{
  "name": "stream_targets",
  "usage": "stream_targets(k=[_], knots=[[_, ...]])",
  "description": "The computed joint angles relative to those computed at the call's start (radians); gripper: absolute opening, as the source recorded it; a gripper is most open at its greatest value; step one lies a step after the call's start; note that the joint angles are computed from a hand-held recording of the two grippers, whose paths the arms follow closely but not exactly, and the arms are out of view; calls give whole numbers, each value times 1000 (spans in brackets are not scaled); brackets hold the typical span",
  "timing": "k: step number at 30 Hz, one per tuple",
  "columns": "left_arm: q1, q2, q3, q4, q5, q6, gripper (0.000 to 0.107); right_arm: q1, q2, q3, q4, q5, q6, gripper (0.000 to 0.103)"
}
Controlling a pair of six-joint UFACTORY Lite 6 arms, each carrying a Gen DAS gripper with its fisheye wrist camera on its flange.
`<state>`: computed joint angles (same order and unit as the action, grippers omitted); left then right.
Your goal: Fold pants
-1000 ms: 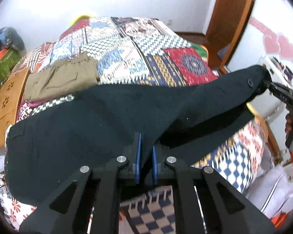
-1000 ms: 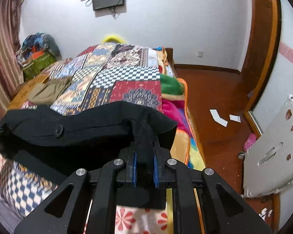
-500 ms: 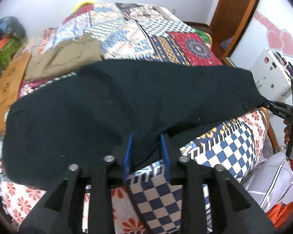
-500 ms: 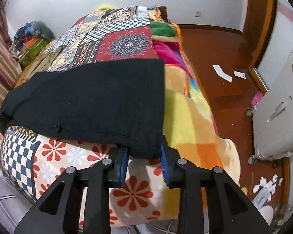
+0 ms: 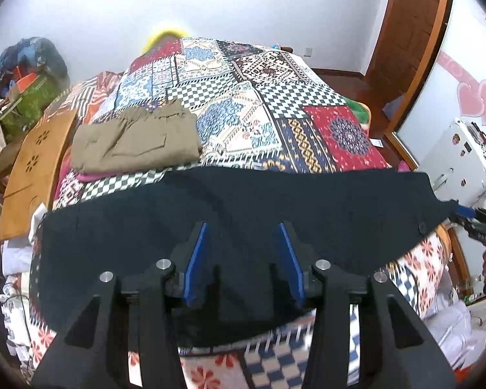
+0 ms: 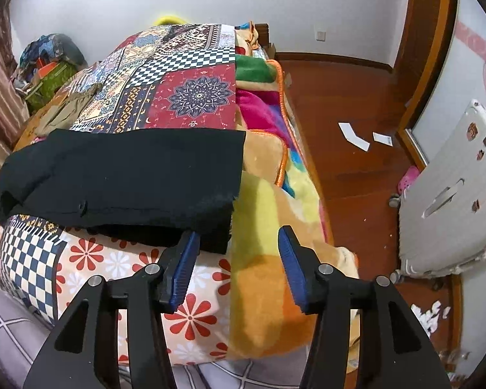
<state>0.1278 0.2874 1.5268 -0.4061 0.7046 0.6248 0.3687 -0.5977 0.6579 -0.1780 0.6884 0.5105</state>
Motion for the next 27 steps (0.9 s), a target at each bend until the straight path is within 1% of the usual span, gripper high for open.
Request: stream_targets(k=[4,7,9,11,13,15,18,20,22,26,27], knots=[[-61,153,176,39,14,-79,45,-21,-23,-6,-48,56,9,47],[-89,262,305,43,42,-109,45,-133,-40,-18,30,47,-98,47],[-115,358,420,59,71,-142,45,-186,-21,-11,71,20,-143,47],[-136,425,499,72,91,-164,45,-231,25,14,133,-17,-205,47],[-158,507,600,87,122,-182,45,-278,105,53,245,-77,-317,47],[-182,592,706,107,157,-203,47,-287,165,80,335,-125,-393,47],[-207,683,812,126,196,-228,49,-296,294,143,480,-187,-532,47],[-220,726,848,136,216,-236,49,-293,392,192,566,-217,-615,47],[-231,743,836,151,210,-243,49,-296,471,228,668,-227,-711,47],[-236,760,785,171,193,-263,49,-309,578,261,866,-185,-871,47],[-238,750,744,180,168,-263,50,-301,584,258,884,-182,-886,47]])
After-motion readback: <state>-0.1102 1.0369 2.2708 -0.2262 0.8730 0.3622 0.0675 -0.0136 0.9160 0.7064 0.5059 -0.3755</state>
